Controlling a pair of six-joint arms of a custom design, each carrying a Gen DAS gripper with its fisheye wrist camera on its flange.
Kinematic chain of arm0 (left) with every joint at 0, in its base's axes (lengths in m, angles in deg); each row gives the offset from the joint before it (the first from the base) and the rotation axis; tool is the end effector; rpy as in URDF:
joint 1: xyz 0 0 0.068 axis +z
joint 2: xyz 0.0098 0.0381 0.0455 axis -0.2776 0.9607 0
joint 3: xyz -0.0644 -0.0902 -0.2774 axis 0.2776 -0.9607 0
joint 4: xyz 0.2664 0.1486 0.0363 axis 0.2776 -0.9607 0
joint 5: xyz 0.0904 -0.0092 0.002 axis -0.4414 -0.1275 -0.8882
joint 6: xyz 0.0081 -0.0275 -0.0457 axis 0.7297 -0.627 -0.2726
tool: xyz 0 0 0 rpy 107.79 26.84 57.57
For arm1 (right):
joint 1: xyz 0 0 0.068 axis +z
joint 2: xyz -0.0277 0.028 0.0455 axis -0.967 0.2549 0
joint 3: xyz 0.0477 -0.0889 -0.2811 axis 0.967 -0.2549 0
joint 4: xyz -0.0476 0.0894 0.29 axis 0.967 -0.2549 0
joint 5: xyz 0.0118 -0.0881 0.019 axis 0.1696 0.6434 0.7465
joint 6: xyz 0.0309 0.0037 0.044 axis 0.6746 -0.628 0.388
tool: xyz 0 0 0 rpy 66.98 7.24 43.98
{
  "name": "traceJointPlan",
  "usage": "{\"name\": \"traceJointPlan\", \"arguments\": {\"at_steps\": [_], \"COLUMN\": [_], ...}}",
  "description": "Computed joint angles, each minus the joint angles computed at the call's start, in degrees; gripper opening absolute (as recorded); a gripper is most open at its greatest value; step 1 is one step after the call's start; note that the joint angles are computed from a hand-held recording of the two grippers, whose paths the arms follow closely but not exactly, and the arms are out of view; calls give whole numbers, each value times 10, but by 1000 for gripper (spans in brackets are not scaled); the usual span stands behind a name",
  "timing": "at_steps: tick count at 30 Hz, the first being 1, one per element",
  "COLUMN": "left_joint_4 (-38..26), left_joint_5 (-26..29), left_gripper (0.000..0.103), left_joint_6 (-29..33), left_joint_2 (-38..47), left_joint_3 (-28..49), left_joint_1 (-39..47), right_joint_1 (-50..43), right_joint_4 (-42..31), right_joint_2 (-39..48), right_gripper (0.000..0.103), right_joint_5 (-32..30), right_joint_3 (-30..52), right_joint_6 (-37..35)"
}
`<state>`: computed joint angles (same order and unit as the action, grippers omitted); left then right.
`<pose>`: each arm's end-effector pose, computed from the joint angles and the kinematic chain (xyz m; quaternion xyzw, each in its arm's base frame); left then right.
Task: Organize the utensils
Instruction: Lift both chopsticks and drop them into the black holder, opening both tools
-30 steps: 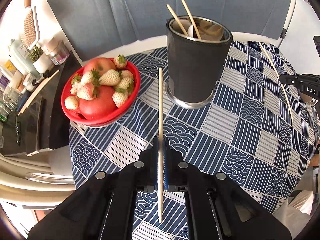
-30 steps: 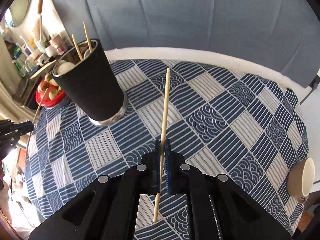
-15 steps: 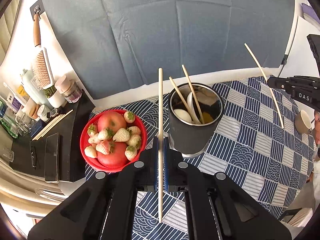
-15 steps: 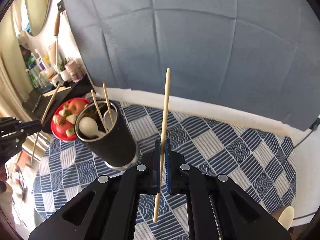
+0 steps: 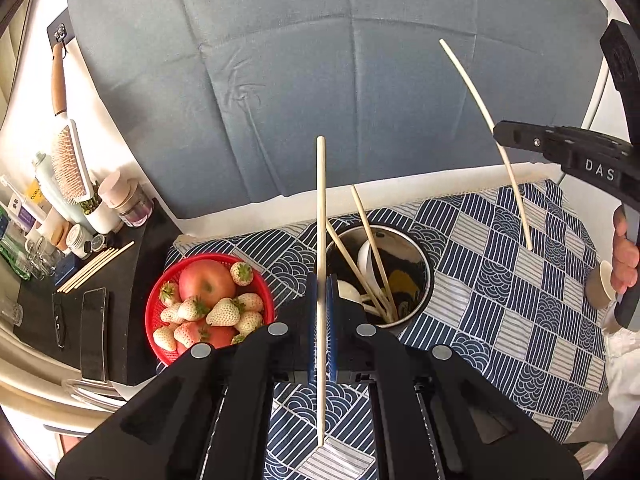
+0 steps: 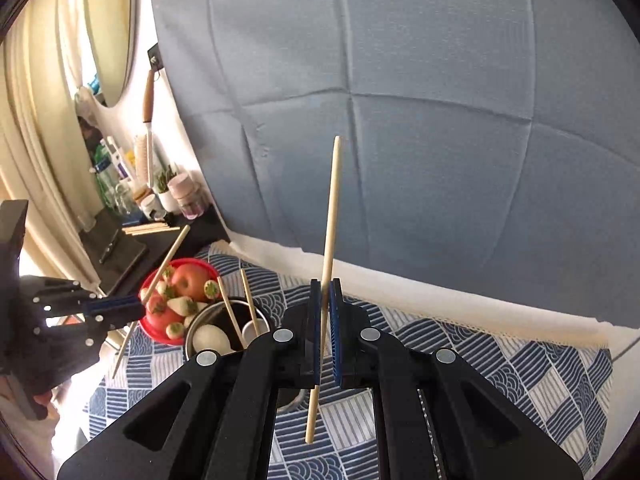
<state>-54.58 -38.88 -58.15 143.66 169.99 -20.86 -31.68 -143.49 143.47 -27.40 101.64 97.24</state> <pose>0.2355 -0.0286 0.4633 0.2914 0.9023 -0.0650 0.3111 0.1798 0.1488 0.4725 0.0199 0.9087 0.0588 0.4128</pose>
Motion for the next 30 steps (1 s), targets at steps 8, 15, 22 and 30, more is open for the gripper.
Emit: {"name": "traceJointPlan", "arguments": {"at_steps": [8,15,22,30], "left_joint_4": [34,104,194,266], "left_joint_5": [44,114,157,188], "left_gripper": [5,5,5,5], "left_joint_6": [-71,-129,-170,-191], "left_joint_2": [33,35,15,-7], "left_joint_3": [16,-25,-85,-158], "left_joint_1": [-12,3,0,0], "right_joint_1": [-39,-55,-63,-56], "right_joint_4": [123,288,350,374], "right_joint_2": [-7,-53,-67,-76], "right_gripper": [4,5,5,5], "right_joint_5": [-93,-170,-209,-206], "right_joint_3": [-55,-158,-189,-228], "right_joint_6": [-70,-100,-124,-124]}}
